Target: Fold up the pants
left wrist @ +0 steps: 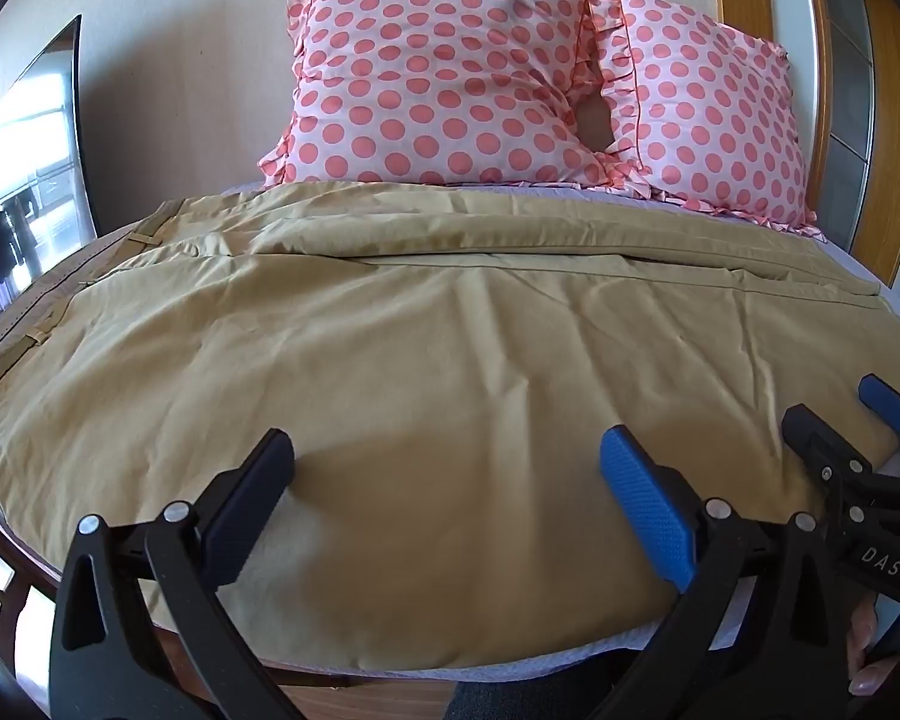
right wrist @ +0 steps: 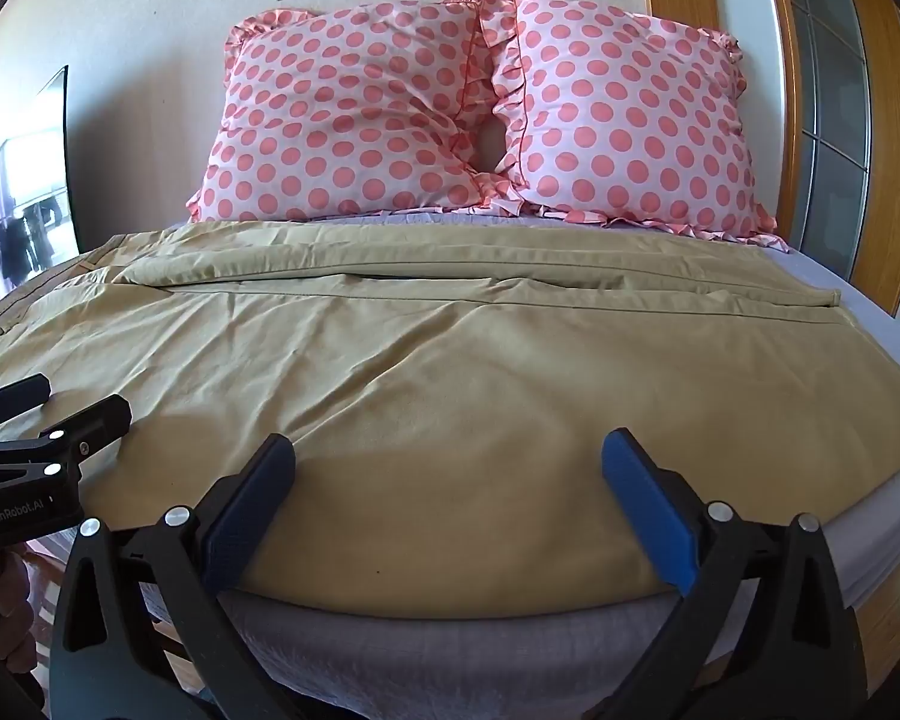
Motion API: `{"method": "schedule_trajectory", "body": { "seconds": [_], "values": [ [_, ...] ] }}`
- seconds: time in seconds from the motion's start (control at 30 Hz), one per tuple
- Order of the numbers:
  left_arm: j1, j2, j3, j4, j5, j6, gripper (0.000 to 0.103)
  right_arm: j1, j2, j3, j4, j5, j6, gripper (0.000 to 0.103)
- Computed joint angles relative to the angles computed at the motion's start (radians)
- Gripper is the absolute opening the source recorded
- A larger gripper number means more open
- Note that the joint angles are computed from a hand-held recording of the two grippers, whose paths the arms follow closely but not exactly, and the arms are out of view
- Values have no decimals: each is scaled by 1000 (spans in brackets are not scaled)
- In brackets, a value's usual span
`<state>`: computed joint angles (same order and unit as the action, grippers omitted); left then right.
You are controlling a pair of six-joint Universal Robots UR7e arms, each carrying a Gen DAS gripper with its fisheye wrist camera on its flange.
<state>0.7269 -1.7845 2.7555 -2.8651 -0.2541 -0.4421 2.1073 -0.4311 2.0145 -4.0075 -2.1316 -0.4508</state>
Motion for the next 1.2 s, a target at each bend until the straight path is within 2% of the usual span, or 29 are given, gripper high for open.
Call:
{"method": "schedule_trajectory", "body": {
  "seconds": [1.2],
  "values": [
    [-2,9,3,-26,5,14,101,-1,1,1,-6,4,-1,102]
  ]
}}
